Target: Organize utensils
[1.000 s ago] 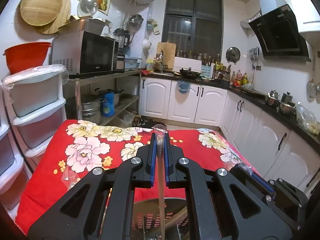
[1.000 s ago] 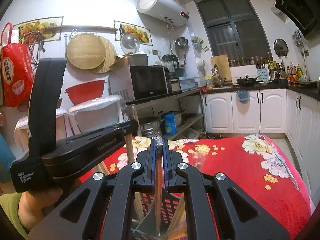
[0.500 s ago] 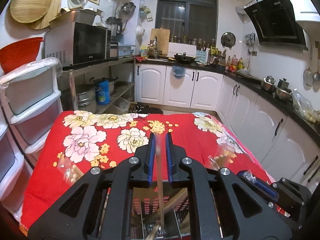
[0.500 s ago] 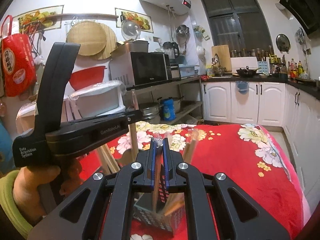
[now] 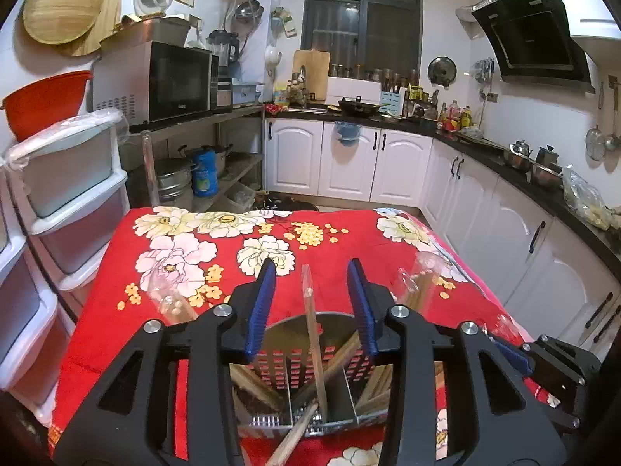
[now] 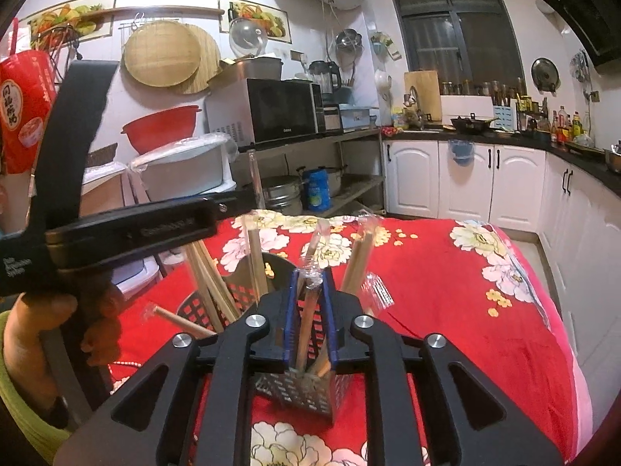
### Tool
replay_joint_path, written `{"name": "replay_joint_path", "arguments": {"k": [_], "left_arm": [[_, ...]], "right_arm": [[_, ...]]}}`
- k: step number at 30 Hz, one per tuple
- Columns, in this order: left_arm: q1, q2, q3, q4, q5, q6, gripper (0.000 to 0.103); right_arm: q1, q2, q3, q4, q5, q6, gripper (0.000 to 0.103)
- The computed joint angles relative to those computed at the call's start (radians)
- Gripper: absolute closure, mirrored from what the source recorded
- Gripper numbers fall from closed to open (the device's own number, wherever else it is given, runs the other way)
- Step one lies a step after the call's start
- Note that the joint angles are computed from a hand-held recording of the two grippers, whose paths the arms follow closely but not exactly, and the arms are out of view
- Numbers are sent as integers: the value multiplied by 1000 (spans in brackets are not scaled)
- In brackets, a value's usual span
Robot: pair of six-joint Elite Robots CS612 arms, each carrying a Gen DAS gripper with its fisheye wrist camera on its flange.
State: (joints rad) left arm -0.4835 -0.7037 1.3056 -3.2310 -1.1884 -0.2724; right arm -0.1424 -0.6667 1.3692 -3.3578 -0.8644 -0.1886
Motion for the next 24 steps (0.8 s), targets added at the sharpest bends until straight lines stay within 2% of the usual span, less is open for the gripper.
{"name": "replay_joint_path", "arguments": {"k": [5, 7, 11, 13, 17, 19, 21, 23, 24], "left_arm": [[-1, -21, 38, -15, -16, -9, 65], [-4, -30, 55, -23, -12, -9, 60], [-7, -49, 93, -41, -20, -15, 55], [-8, -59, 113, -46, -27, -19, 52], [-13, -79, 157, -71, -24, -19, 47], [-15, -87, 175, -82, -20, -20, 46], [-17, -97, 200, -100, -16, -23, 39], [-20, -105, 223, -118, -9, -25, 37], [-22, -108, 231, -122, -8, -27, 36]], "right_arm": [[-1, -17, 28, 1, -17, -15, 80], [-3, -22, 38, -7, -16, -15, 72], [-6, -33, 61, -20, -17, -16, 69], [-9, -40, 74, -25, -11, -16, 62], [-15, -55, 109, -43, -1, -23, 57], [-17, -64, 129, -57, 3, -27, 47], [-21, -72, 149, -73, 10, -25, 44], [-22, -80, 165, -82, 14, -32, 41], [-23, -84, 174, -88, 15, -34, 35]]}}
